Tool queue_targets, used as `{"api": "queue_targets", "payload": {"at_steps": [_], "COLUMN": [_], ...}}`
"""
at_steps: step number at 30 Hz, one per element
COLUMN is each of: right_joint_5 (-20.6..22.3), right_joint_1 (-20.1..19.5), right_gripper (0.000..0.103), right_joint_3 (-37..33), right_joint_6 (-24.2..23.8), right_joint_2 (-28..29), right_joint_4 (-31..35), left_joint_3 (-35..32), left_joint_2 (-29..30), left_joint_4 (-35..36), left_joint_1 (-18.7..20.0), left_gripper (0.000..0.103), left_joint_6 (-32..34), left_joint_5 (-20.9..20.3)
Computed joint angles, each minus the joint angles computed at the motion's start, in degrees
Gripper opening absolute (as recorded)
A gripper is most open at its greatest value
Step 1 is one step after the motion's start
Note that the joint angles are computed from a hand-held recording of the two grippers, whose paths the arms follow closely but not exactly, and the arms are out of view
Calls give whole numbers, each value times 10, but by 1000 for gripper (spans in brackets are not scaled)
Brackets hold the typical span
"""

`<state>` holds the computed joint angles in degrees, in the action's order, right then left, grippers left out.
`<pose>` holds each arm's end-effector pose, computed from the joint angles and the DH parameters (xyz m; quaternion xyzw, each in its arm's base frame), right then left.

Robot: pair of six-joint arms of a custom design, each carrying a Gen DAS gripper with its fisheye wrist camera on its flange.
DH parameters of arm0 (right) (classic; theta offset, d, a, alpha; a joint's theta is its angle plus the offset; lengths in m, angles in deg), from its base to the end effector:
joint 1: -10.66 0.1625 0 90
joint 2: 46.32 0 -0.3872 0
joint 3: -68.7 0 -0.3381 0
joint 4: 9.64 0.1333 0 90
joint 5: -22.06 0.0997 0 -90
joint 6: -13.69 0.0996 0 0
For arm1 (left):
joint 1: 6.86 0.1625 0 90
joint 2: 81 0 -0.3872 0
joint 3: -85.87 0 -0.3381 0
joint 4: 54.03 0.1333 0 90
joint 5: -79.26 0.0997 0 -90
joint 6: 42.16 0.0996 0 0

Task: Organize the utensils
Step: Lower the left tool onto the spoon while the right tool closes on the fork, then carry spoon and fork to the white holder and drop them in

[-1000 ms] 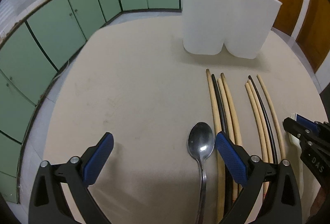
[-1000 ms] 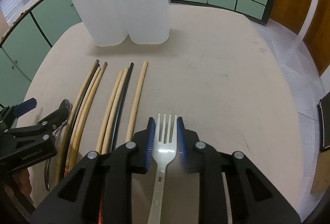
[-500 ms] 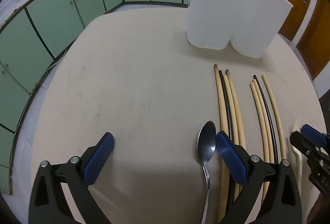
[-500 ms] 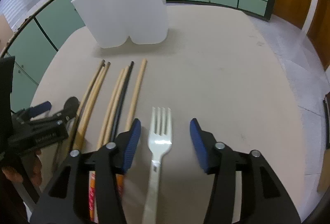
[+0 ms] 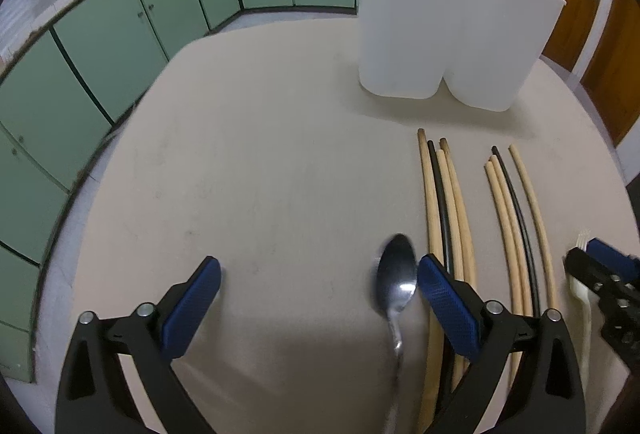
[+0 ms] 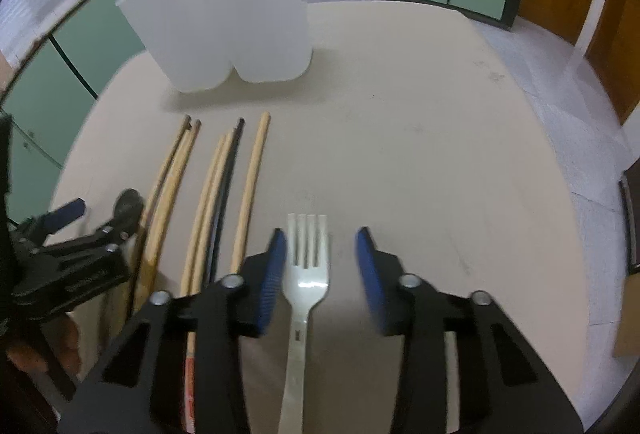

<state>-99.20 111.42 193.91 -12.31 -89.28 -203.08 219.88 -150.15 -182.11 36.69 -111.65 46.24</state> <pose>0.1647 -0.4295 0.0480 0.2515 -0.9139 0.1404 0.2860 -0.1014 -0.3955 0.1249 -0.0625 0.8598 -0.2855 0.4187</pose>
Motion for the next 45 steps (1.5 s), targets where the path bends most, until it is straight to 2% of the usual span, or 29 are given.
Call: {"api": "queue_targets", "payload": {"at_steps": [1, 3, 5, 7, 8, 11, 15, 19, 21, 22, 25, 26, 29, 32, 37, 41, 45], "right_joint_5": [-9, -10, -3, 15, 30, 59, 82, 98, 110, 116, 124, 124, 151, 151, 176, 201, 235], "right_joint_1": [5, 5, 2, -4, -9, -18, -21, -19, -21, -21, -10, -6, -1, 14, 22, 25, 29], "right_gripper": [21, 20, 20, 20, 20, 20, 20, 20, 20, 20, 20, 20, 20, 20, 20, 20, 20], "right_joint_3": [-2, 0, 2, 9, 14, 29, 47, 60, 65, 72, 77, 77, 75, 72, 61, 41, -2], "right_joint_6": [-4, -3, 0, 3, 5, -4, -28, -43, -51, -54, -70, -75, -75, -93, -99, -94, -89], "right_joint_2": [6, 5, 1, -11, -18, -34, -51, -65, -74, -77, -83, -83, -98, -98, -113, -124, -124], "right_joint_4": [-5, -6, -2, 3, 7, -2, -30, -56, -68, -78, -103, -111, -106, -128, -118, -106, -93], "left_joint_3": [8, 18, 30, 43, 49, 93, 146, 188, 199, 199, 209, 195, 190, 186, 185, 179, 164], "left_joint_2": [-4, -12, -18, -27, -28, -51, -74, -119, -140, -120, -132, -109, -103, -95, -129, -134, -114], "left_joint_4": [-34, -56, -87, -131, -152, -269, -332, -336, -318, -306, -259, -246, -237, -239, -183, -204, -320], "left_joint_1": [3, 1, -1, -1, -1, 2, -37, -83, -107, -127, -165, -178, -192, -199, -215, -215, -212], "left_gripper": [84, 71, 47, 32, 28, 28, 28, 28, 28, 28, 28, 28, 28, 28, 28, 28, 28], "left_joint_6": [18, 33, 62, 93, 105, 172, 193, 190, 177, 148, 103, 84, 75, 72, 42, 67, 175], "left_joint_5": [-8, -7, -5, -12, -16, -37, -15, 18, 49, 53, 91, 93, 114, 127, 147, 161, 183]}}
